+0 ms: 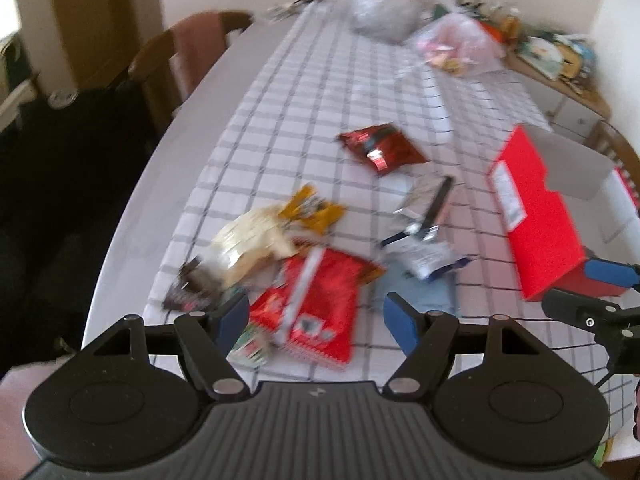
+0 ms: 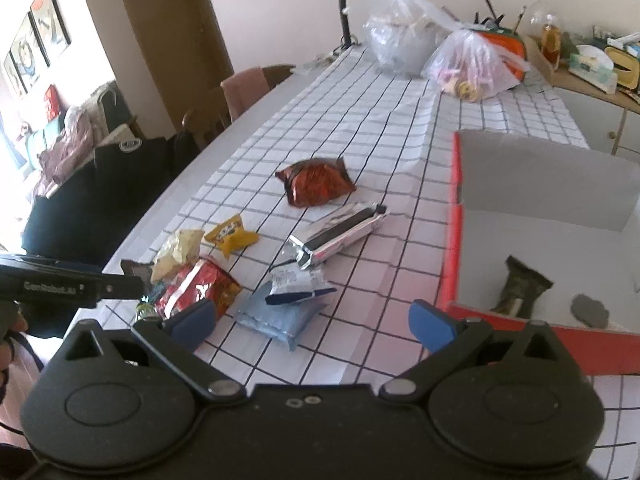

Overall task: Organize snacks
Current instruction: 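Move both grippers out of the box back over the snack pile, then grasp the green-white pouch with the left gripper while the right grasps the white-blue packet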

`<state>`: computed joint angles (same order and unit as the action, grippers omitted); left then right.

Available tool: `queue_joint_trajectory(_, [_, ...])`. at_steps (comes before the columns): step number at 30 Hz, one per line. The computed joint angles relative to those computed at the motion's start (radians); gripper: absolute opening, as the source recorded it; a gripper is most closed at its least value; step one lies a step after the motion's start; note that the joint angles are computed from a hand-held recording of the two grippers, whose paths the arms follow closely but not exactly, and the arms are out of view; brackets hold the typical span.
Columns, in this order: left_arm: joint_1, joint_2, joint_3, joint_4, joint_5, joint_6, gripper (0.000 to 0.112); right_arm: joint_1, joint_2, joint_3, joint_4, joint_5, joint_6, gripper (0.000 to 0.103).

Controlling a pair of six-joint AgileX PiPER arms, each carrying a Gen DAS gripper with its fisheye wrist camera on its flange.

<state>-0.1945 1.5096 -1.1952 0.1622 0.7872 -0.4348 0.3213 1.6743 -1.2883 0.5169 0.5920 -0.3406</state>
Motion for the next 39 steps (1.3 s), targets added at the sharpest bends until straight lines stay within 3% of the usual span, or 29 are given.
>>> queue_joint_trajectory(8, [0.138, 0.036, 0.043, -0.064, 0.03, -0.006, 0.074, 0.074, 0.147, -0.125, -0.114, 0.0, 0.051, 0.103])
queue_joint_trajectory(18, [0.268, 0.134, 0.051, -0.127, 0.038, -0.047, 0.074, 0.109, 0.328, -0.329, -0.214, 0.07, 0.097, 0.099])
queue_joint_trajectory(30, [0.231, 0.213, 0.001, -0.12, 0.04, -0.096, 0.074, 0.128, 0.491, -0.541, -0.275, 0.174, 0.161, 0.087])
queue_joint_trajectory(39, [0.208, 0.251, -0.045, -0.119, 0.06, -0.114, 0.072, 0.134, 0.532, -0.593, -0.284, 0.202, 0.164, 0.076])
